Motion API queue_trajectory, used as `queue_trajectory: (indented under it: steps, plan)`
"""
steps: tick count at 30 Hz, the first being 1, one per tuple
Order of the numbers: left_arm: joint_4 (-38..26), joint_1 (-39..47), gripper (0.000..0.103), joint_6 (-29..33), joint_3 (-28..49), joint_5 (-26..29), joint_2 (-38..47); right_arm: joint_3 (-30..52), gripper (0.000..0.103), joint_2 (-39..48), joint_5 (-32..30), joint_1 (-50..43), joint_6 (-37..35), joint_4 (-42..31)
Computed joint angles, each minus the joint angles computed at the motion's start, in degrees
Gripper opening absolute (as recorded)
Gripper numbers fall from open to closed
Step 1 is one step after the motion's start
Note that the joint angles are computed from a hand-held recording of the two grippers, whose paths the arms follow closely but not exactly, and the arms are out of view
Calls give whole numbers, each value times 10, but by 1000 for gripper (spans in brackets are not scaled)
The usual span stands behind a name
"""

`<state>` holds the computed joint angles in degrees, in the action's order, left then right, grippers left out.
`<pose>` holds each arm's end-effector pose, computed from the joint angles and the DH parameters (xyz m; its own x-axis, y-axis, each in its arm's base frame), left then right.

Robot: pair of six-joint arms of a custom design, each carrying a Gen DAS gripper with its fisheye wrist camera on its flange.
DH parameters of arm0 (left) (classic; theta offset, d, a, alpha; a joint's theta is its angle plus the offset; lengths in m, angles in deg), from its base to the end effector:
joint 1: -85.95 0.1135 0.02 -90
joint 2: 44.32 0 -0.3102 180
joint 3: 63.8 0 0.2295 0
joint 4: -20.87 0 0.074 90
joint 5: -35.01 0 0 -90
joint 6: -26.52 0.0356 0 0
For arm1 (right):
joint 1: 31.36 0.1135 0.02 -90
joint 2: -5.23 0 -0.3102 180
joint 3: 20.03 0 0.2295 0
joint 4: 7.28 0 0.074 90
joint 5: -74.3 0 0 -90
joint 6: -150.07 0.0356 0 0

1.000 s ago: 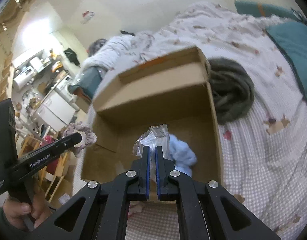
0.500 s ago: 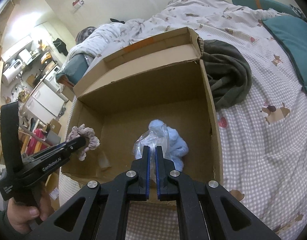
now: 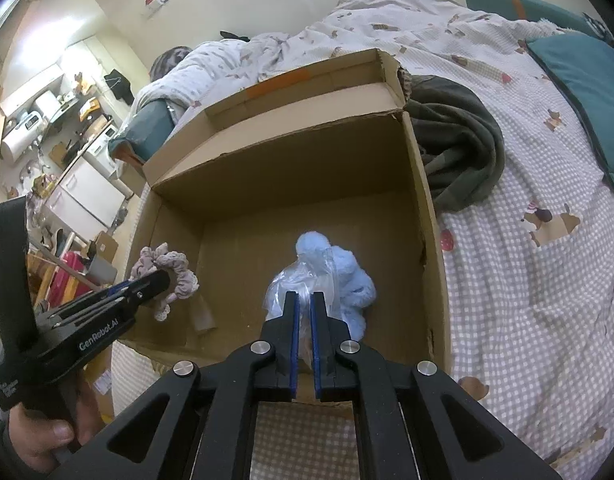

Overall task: Organize soft objects
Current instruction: 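Carry the clear bag and lace scrunchie into the box and release both, then withdraw both grippers from the box toward the pink cup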

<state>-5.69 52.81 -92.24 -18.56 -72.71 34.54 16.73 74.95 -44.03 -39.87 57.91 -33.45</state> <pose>0.1774 -0.1029 0.1972 -0.8264 -0.0078 -0.5630 -0.0041 1.0000 -0.0078 0.1598 -0.0068 0.1892 -0.8441 0.0928 -0.5281 -0.1425 0.9107 0.3877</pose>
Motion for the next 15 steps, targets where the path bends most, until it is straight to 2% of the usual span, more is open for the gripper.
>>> queue_trajectory:
  steps: [6, 9, 10, 12, 13, 15]
  plan:
    - [5, -12, 15, 2, -2, -7, -2, -1, 7, -1, 4, 3, 1, 0]
    - [7, -10, 22, 5, -3, -3, -3, -1, 7, -1, 1, 0, -3, -2]
    - [7, -10, 27, 5, -4, -3, -4, 0, 7, -2, -2, -2, -3, -2]
    - [3, -13, 43, 4, -2, -2, -6, -1, 7, -2, -2, -1, -2, 0]
    - [2, -15, 55, 4, -2, -5, -8, -1, 7, -1, -2, -1, -3, -1]
    - [7, -22, 60, 1, -7, -13, -20, 0, 7, 2, -7, -4, -3, -3]
